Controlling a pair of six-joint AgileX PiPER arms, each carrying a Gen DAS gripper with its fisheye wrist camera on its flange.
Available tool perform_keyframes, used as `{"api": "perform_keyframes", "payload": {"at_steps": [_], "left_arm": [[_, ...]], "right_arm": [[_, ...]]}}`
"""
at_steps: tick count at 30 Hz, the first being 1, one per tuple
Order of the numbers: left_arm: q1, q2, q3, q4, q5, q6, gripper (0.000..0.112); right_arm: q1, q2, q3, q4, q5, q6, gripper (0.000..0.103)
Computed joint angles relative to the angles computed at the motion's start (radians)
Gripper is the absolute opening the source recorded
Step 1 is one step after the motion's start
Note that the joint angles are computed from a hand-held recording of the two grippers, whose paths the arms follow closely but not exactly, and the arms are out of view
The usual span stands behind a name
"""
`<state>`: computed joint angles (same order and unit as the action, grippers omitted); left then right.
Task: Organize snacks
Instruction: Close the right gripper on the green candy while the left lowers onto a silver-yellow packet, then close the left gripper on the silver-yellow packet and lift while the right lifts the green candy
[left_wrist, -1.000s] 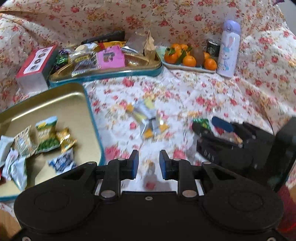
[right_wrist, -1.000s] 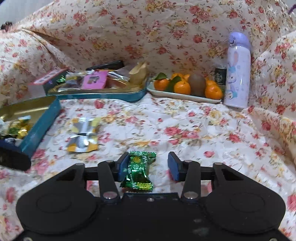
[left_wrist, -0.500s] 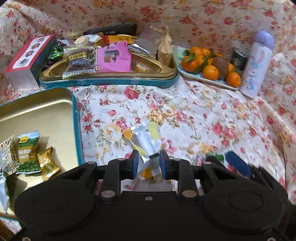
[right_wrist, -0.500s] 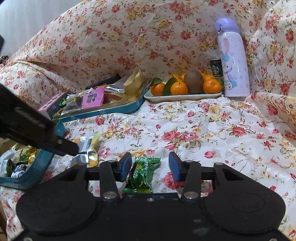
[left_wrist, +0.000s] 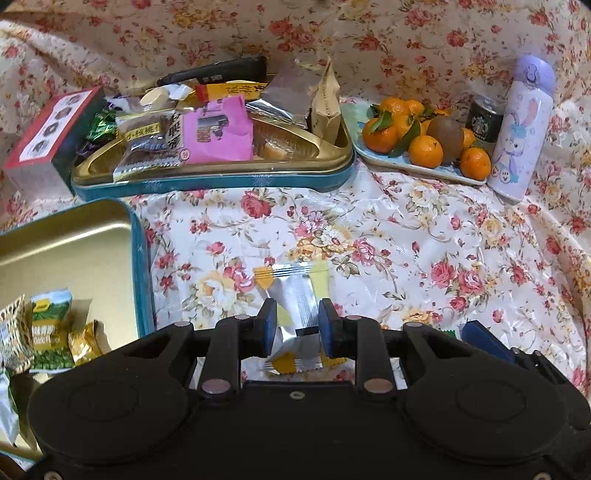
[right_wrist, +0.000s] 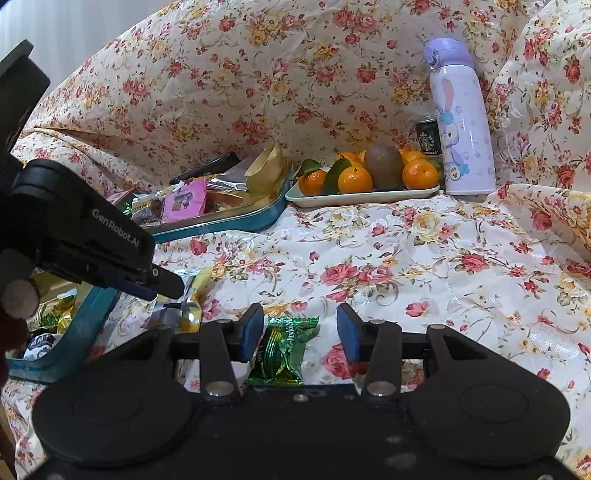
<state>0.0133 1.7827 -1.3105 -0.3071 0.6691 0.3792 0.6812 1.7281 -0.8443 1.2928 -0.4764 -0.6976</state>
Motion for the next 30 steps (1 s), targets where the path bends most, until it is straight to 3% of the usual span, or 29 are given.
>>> {"api": "perform_keyframes", "payload": {"at_steps": [5,8,13,19,25,30], "left_arm": [[-0.020,0.013,-0.004,0.019,-0.022,0.013,0.049],[-0.034,0.016,0.001,0.052,-0.042,-0.002,0.050],[-0.032,0.065,-0.036,0.059,0.008,-0.008,0.050],[-0.051,0.043,0.019,0.080,-0.062,-0.008,0.051],[-0.062,0.033,0.068,0.107,-0.145,-0.032,0.064],[-0.042,0.034,0.075,0.044,-0.154,0.064,0.064]], "right_arm": [[0.002,0.001,-0.001,0.006,-0.004,-0.004,0.046],[0.003,0.002,-0.002,0.005,-0.005,-0.002,0.046],[0.003,0.003,-0.002,0.006,-0.006,-0.002,0.046],[0.004,0.003,-0.002,0.006,-0.007,-0.001,0.046],[0.004,0.004,-0.003,0.011,-0.008,-0.006,0.046],[0.005,0.007,-0.008,0.026,-0.009,-0.019,0.046]]}}
